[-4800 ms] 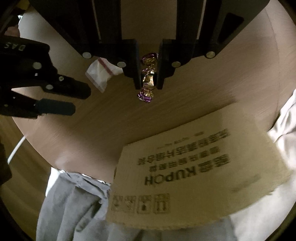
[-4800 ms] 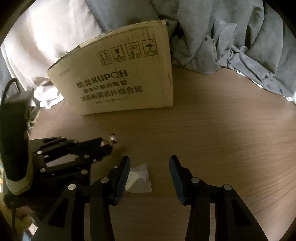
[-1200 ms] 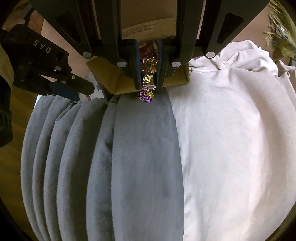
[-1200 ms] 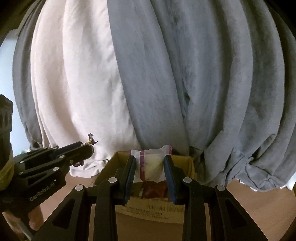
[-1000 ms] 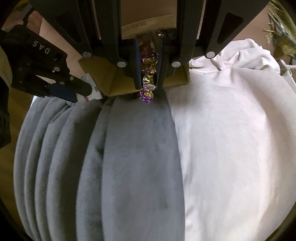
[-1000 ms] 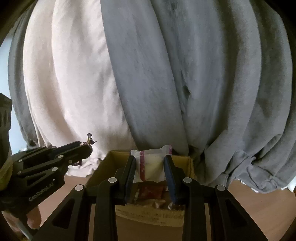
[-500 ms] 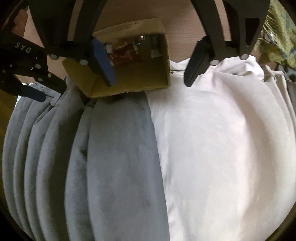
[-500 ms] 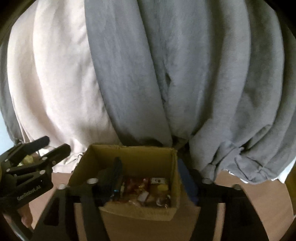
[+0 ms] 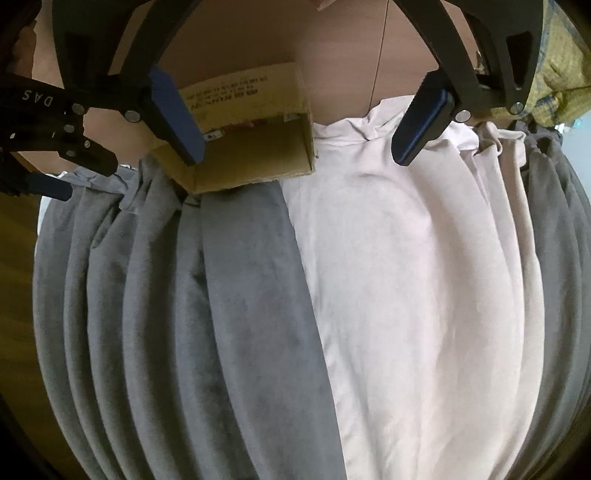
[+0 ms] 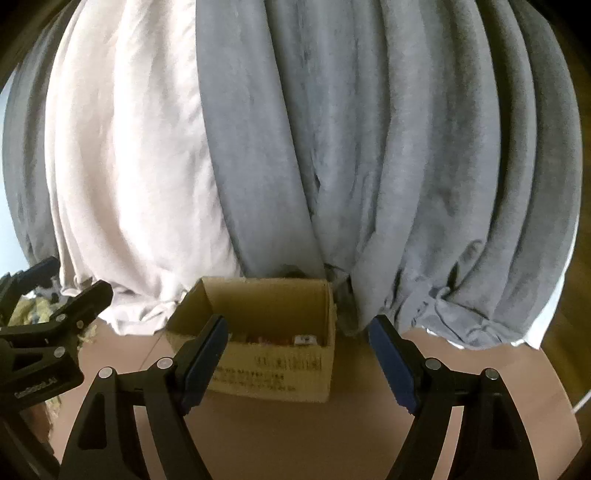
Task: Organize snacks
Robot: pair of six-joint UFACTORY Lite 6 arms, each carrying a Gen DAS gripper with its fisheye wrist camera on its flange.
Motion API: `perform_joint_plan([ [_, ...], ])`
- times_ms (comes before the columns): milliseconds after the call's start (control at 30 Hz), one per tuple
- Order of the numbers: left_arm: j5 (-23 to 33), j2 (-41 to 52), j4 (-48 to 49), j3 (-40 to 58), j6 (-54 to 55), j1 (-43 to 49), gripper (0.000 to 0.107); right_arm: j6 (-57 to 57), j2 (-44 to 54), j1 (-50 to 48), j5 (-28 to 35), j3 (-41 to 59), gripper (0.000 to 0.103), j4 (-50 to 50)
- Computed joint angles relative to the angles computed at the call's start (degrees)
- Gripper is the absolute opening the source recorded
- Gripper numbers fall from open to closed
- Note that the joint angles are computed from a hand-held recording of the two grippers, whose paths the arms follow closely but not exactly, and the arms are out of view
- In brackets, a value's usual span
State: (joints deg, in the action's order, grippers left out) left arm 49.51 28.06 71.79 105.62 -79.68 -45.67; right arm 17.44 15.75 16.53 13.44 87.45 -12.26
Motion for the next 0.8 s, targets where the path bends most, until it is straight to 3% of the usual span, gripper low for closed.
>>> perform_joint_plan([
  [133,2.1,-5.08,0.38,-6.59,-3.29,-2.85,0.103,0.68,-6.69,0.72,0.64,-7.04,0.08,-0.69],
  [433,4.64,-14.25,-0.82,-18.56,-9.79,-7.9,0.103,14.3,-18.88,4.35,2.11,-19.76,0.08,-15.93],
  [800,9.41,-18.59,-0.26,-25.52,-13.05,-13.62,0.103,11.59,-26.84,6.54,2.66,-27.55,0.08,-11.22],
])
